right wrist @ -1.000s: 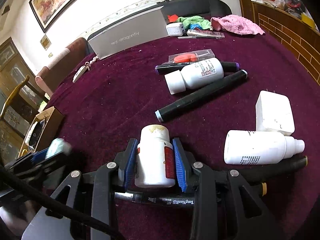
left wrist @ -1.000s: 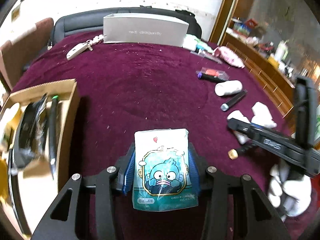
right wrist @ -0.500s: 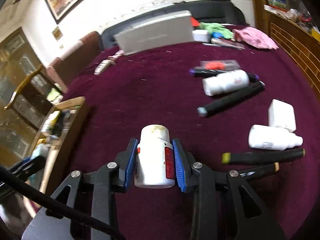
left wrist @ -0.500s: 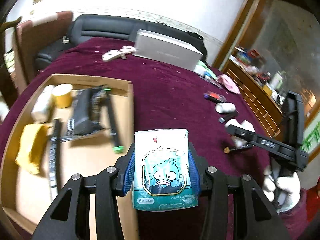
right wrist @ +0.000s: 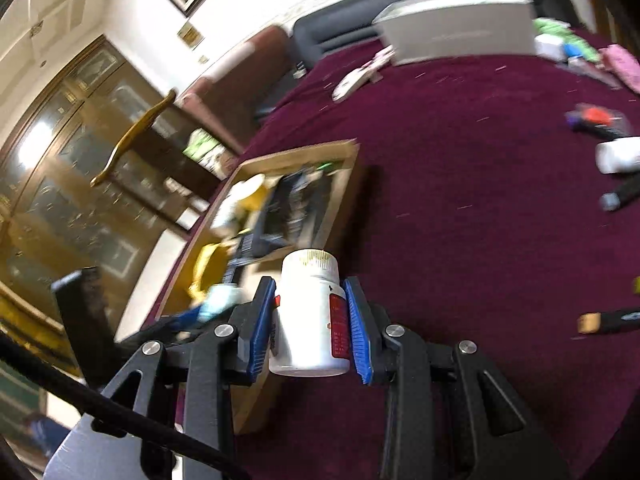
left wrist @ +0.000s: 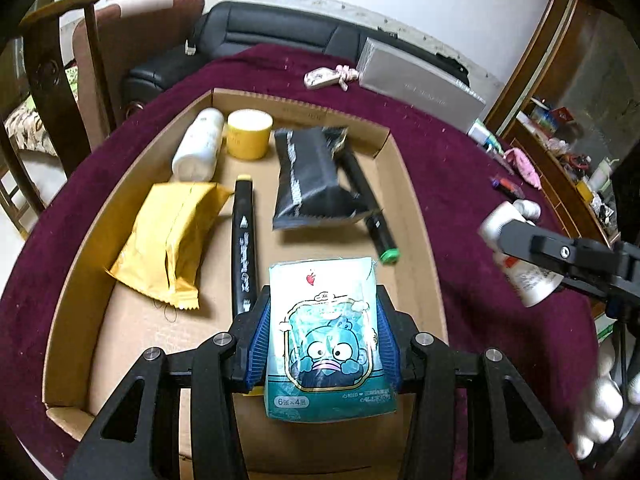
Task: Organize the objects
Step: 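Lower the tissue pack and white bottle into the tray, open both grippers, then move both grippers back over the black markers on the table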
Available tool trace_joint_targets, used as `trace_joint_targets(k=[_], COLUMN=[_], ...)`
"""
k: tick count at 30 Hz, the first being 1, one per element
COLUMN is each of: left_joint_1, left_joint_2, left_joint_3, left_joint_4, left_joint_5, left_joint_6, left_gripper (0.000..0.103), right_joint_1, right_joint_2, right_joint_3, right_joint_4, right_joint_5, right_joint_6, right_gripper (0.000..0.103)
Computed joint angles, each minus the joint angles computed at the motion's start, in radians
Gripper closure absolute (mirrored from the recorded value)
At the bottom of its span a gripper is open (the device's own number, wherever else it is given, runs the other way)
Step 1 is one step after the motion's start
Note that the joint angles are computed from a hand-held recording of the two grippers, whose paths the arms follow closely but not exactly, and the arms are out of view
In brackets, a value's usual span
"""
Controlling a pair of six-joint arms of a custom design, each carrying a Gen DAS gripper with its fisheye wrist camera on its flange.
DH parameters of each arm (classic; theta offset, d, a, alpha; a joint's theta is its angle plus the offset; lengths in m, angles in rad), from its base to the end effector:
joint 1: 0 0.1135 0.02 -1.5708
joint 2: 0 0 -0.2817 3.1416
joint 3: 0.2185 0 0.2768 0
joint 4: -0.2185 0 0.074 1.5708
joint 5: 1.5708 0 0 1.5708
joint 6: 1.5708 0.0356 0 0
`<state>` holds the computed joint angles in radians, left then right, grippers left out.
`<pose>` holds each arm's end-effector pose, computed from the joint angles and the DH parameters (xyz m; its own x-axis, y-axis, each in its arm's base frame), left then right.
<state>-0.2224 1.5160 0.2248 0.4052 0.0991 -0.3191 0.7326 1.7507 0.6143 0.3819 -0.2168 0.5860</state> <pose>0.2002 -0.0489 0.0669 -0.8053 -0.1379 -0.5765 0.0294 0.9621 -0.2712 0.2312 0.2182 0.0963 -0.8499 -0.0381 -0.5256 -0.3596 0.7709 0.5257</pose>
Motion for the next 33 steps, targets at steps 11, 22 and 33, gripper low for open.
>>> trace_joint_targets(k=[11, 22, 33], left_joint_1=[0.034, 0.160, 0.098], left_joint_2=[0.026, -0.110, -0.403], left_joint_3=[-0.005, -0.033, -0.075], left_joint_4=[0.025, -0.052, -0.156], left_joint_5=[0.022, 0.187, 0.257], left_joint_6=[0.077, 0.127, 0.079], left_gripper=[0.058, 0.056, 0.048], right_joint_1=[0.125, 0.127, -0.270], right_joint_2=[0.246, 0.234, -0.172], right_joint_3=[0.313, 0.289, -0.330], right_joint_4=[-0.207, -0.187, 0.113], right_joint_5=[0.110, 0.179, 0.191], right_joint_6=[-0.038, -0.017, 0.111], right_gripper=[0.070, 0.069, 0.037])
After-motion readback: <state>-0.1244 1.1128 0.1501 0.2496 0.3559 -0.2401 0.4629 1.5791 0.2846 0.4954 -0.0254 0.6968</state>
